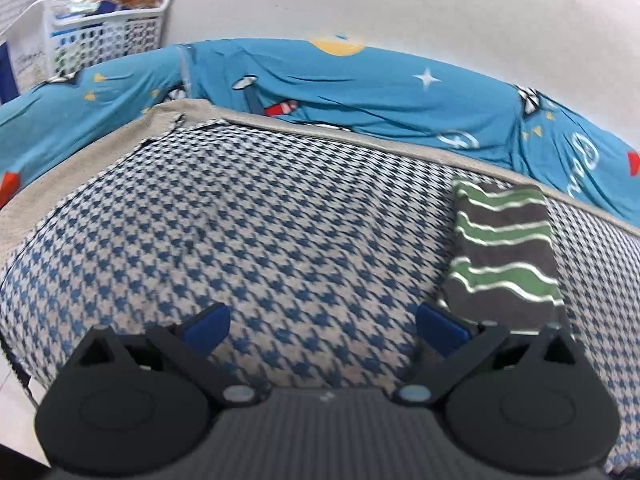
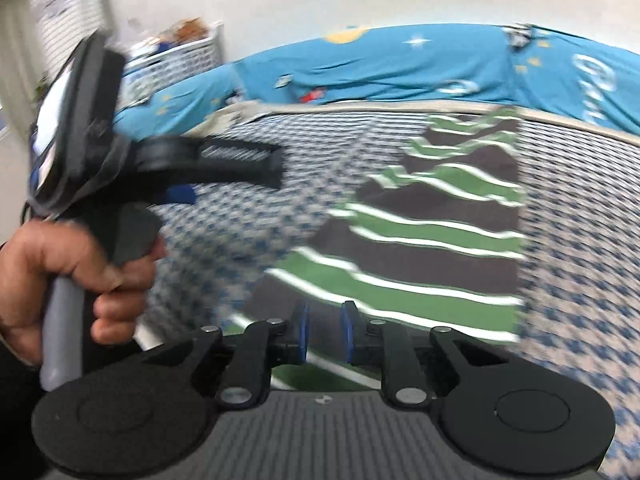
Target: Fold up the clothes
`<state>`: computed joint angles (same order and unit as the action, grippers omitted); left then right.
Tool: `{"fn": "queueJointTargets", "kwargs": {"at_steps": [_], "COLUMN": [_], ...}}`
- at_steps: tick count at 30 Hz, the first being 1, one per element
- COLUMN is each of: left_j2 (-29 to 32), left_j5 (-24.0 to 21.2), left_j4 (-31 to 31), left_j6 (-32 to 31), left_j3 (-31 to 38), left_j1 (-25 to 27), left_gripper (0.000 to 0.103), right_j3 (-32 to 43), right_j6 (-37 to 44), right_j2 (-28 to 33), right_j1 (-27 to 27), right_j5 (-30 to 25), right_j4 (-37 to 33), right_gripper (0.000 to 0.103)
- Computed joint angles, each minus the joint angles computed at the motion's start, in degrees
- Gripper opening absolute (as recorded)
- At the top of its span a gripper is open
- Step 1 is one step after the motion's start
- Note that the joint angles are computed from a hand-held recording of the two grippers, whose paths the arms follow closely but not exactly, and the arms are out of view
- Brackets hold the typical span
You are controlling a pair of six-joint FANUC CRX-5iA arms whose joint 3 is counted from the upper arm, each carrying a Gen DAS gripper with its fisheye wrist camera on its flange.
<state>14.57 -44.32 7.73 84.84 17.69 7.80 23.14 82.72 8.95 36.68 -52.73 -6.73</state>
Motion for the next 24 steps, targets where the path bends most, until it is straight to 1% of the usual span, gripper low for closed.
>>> {"fn": "queueJointTargets", "kwargs": {"at_steps": [3,5,11,15,20,22,24], "left_j2": [0.0,0.2,1.23,2.82,4.69,4.87,4.12], "left_j5": [0.8,0.98,0.45,-2.67,-7.73,-8.76,-7.99], "left_j4": [0.95,1.68,0.52,-3.03,-4.5,-4.51,-5.32], "left_j6": [-3.31,-5.32,-7.34,-4.01,0.26,2.0,2.41], "left_j3": [-0.94,-1.41,-1.17,1.54,4.37,4.35,3.31], "left_j1": [-1.17,-1.9,-3.68,-4.31,-3.96,-3.69,-3.92], "left_gripper": [0.103,0.103,0.103,0.103,0.103,0.103,0.103], "right_j3": [-1.38,-1.41,-2.44,-3.64,-4.51,-4.48,-4.37], "right_j6": [-3.97,-7.15,-11.78,-10.34,-9.35,-8.73,-8.48], "right_j2": [-0.59,-0.34,-0.45,-1.35,-1.91,-1.94,-2.0], "right_j1": [-0.78,-1.06,-2.14,-2.6,-2.52,-2.63,-2.74], "right_j5": [0.3,-0.73,-4.19,-4.09,-3.79,-4.08,-4.47], "right_j4": [3.08,5.29,8.16,7.38,6.95,6.6,6.29], "right_gripper": [0.019,0.019,0.02,0.022,0.024,0.025,0.025]}}
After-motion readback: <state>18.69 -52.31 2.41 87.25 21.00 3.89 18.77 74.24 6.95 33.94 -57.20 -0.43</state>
